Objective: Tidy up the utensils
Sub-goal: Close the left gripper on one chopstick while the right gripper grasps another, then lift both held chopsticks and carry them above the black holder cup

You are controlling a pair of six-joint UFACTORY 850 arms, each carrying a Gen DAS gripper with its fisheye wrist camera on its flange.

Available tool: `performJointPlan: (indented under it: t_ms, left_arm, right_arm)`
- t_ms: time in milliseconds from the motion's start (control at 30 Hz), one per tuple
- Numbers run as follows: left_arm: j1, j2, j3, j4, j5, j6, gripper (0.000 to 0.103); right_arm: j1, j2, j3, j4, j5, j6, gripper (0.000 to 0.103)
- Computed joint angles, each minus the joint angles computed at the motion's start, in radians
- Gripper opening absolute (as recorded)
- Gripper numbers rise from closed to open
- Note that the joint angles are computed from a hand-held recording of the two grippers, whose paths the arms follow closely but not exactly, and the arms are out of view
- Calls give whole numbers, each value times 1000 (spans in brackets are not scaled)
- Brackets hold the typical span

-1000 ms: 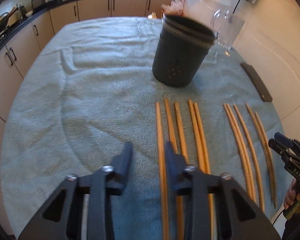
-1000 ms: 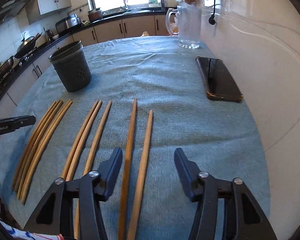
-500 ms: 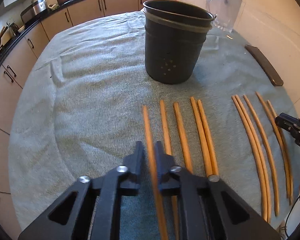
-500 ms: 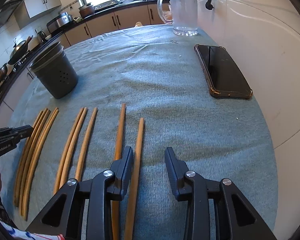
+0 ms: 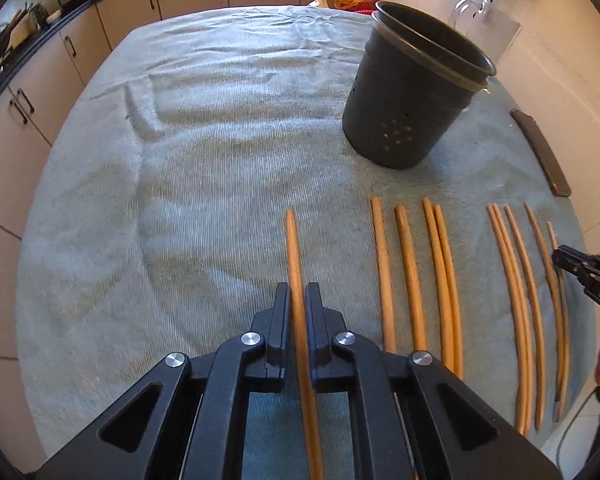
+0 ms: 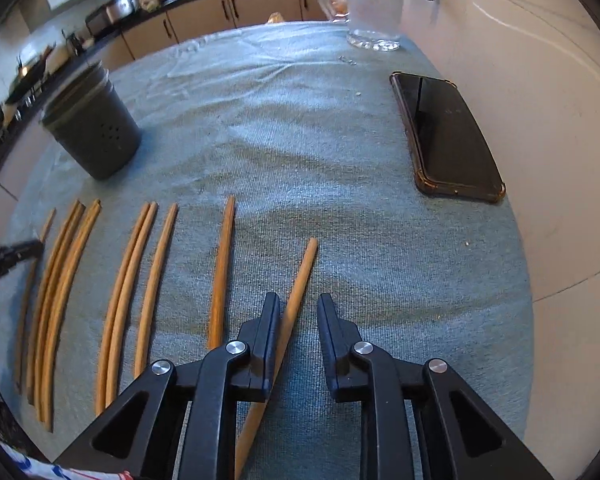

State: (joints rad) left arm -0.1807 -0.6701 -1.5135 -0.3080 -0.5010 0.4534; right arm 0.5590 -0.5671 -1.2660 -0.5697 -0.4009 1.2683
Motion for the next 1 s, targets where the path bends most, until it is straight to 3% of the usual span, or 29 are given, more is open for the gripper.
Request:
performJointPlan:
  t_ms: [167,233,367,500,567,733,833,1000]
  left_arm:
    - [-17,-34,-56,47,-16,-40,7]
    - [-21,-40,-63,49,-9,-42,7]
    - [-25,-19,-29,63,46,-57,6]
    - [-10,59,60,-21,123,1,6]
    - [0,116,117,-106,167,84,6]
    - [38,263,248,-490,199,451,6]
    - [55,363,335,-721,201,683,6]
    - [61,481,436,-984,202,970,6]
  right_arm:
    - [-8,-44,-75,96,-66,-147,20]
    - [-6,-56,-92,79,-79,-145,15]
    - [11,-62,-93,-17,-77,-64,6]
    - [23,-11,-28,-172,-8,118,6]
    - [35,36,16,-322,15,277,6]
    - [83,139,97,-636,-7,604,6]
    - [113,185,127,-755,-36,729,6]
    - [171,253,167,-899,-103,873,6]
